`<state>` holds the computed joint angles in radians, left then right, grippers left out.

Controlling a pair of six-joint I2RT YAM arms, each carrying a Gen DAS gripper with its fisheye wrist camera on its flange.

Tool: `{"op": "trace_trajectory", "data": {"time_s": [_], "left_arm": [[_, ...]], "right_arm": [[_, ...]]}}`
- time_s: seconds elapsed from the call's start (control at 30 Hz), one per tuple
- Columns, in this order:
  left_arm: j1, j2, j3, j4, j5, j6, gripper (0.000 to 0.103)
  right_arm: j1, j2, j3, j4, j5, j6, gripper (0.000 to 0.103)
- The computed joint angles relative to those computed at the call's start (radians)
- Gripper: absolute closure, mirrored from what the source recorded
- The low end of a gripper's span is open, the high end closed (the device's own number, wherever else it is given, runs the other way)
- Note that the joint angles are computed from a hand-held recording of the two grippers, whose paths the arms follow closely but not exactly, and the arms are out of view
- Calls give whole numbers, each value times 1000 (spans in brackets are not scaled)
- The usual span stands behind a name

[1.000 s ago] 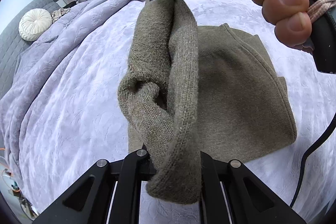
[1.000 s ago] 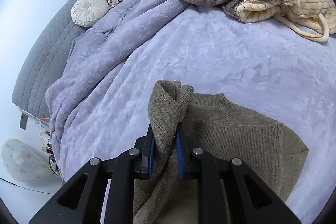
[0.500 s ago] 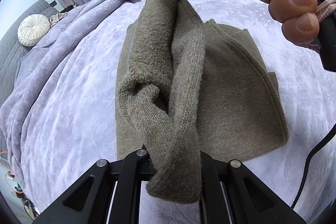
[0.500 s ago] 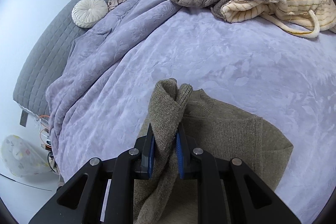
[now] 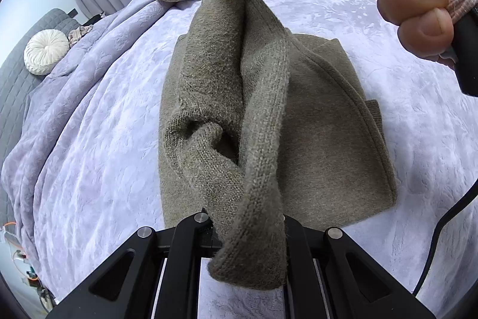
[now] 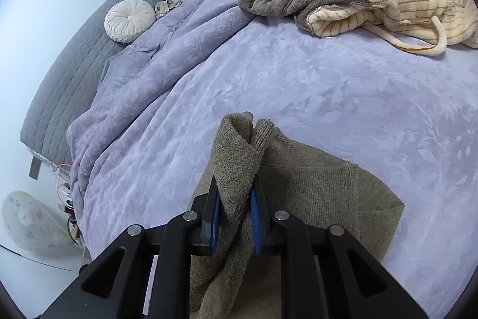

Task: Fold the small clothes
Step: 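Hold the side edge with both grippers and fold it across the sweater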

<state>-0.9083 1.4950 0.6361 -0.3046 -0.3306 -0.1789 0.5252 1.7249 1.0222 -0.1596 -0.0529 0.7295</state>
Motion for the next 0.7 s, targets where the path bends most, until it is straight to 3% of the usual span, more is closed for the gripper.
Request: {"op": "trace_trajectory", "data": {"time_s": [0.7], "left_arm": [[-60,77,29,11,-27,30,92]], "right_arm": [[-82,-114,-212,112,-55,-13,84]]}}
